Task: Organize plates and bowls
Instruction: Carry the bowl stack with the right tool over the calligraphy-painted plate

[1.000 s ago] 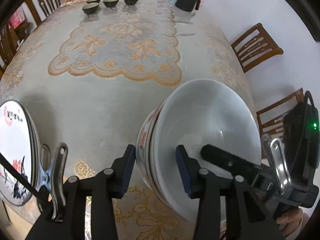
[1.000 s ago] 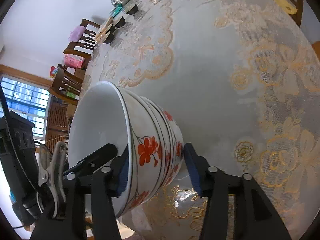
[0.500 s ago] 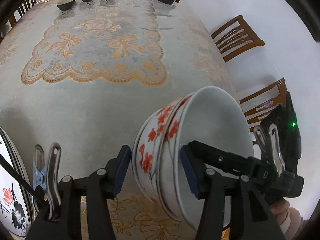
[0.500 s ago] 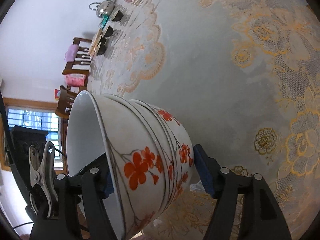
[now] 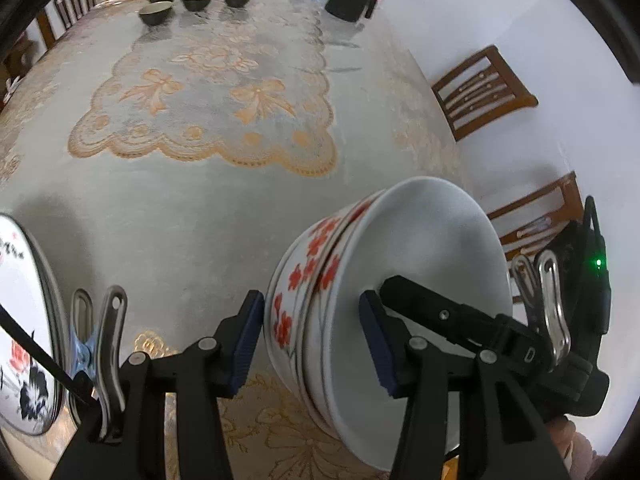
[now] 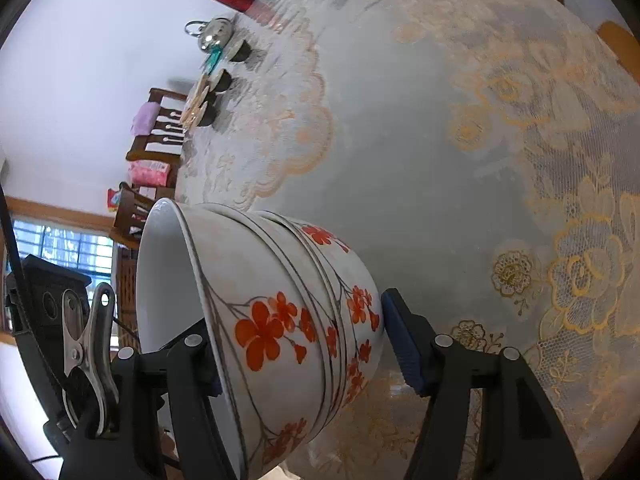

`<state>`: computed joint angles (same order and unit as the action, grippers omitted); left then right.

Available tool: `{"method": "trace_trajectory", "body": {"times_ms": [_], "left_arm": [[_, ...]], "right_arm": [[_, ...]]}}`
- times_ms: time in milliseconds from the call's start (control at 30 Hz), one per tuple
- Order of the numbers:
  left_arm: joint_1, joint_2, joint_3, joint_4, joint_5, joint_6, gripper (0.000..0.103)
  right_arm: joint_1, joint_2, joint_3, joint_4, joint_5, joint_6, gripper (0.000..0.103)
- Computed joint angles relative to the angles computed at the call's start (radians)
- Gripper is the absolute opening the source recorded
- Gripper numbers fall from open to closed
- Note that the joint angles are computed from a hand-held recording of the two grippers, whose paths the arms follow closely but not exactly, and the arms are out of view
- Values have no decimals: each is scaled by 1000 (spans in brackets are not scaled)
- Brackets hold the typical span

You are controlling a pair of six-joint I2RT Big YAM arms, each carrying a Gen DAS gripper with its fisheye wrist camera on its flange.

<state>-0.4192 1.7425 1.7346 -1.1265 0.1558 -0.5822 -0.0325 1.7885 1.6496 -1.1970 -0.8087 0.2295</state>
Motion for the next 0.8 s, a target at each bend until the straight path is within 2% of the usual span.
{"method": "trace_trajectory", "body": {"times_ms": [267, 500, 633, 800], "left_arm": [[29, -99, -72, -11, -66, -79, 52], [95, -202, -142, -35, -113, -123, 52], [157, -255, -178, -58, -107, -103, 51], [241, -310, -218, -86, -98, -40, 51]], "right_arm": [[52, 35, 102, -107, -34, -97, 64], [143, 56, 187, -149, -62, -129, 64], [202, 45, 198, -121, -58, -99, 63], [287, 31, 194, -62, -52, 10, 63]]}}
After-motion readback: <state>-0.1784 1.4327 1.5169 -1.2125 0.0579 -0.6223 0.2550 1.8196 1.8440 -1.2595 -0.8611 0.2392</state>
